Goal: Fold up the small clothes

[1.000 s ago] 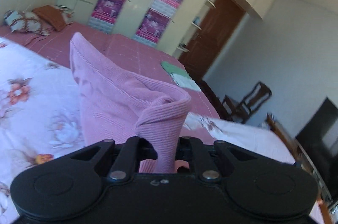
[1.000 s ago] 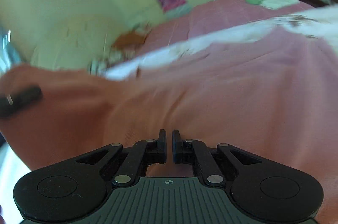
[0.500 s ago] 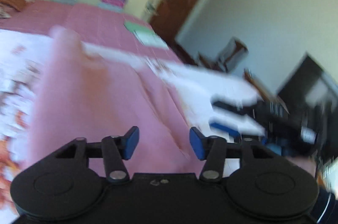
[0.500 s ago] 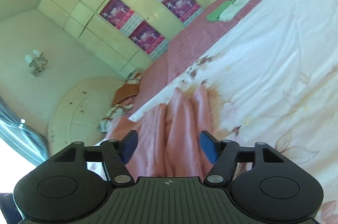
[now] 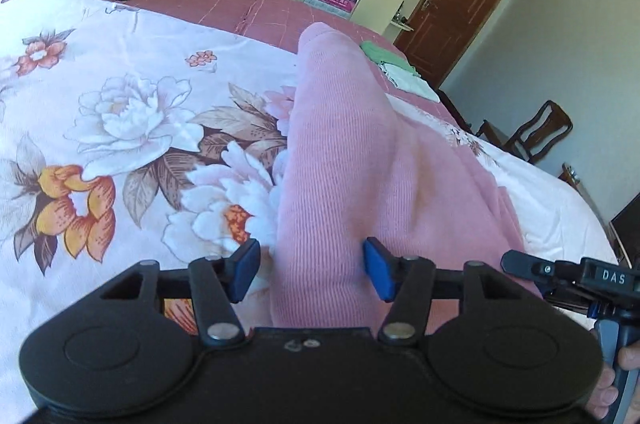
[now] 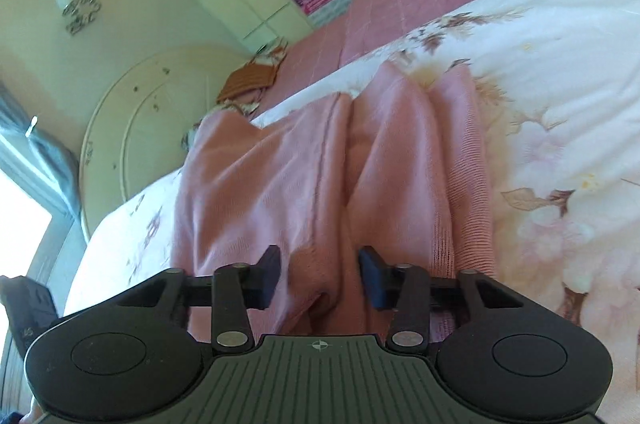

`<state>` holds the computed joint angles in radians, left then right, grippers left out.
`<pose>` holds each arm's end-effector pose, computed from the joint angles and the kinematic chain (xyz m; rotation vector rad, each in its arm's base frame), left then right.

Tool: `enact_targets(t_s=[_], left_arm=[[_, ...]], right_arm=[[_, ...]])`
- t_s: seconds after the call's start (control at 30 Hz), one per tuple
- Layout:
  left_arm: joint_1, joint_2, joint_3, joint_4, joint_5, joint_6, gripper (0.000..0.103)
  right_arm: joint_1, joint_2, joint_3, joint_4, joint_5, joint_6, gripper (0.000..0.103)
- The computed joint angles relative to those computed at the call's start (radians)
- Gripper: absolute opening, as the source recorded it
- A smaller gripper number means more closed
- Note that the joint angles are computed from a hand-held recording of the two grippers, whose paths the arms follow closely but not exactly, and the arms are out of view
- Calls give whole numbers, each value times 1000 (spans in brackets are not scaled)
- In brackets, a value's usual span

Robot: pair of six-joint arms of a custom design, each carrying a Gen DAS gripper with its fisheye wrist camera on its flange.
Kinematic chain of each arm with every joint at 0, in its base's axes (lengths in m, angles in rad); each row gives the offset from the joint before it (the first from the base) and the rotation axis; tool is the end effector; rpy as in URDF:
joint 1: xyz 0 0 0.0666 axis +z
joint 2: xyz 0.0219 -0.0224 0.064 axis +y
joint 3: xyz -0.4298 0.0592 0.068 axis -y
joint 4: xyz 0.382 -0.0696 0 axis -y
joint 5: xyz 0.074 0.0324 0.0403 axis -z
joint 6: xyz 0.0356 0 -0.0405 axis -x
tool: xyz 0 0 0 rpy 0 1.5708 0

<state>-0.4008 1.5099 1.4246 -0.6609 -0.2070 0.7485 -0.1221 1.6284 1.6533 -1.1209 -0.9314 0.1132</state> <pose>0.4852 -0.1981 0.4572 -0.5052 2.2673 -0.3493 0.5392 -0.0378 0.4805 -0.2756 2.3537 1.1073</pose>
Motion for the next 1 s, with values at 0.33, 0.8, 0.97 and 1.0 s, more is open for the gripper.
enact_targets(t_s=[0.33,0.8,0.97,1.0], left_arm=[[15,-9,14,1,28,-47,58],[-18,116,200,-82,4,-173,52],[-49,173,286,-199,-70,-270,56],[-45,166,283,-199,-59,-274,56]], right_arm=[[40,44,70,-85,36,141,42],[24,-146,-67,227,223,242,11],[-9,-75,-81,92,243,253,11],[-12,-78,-91,105,224,239,12]])
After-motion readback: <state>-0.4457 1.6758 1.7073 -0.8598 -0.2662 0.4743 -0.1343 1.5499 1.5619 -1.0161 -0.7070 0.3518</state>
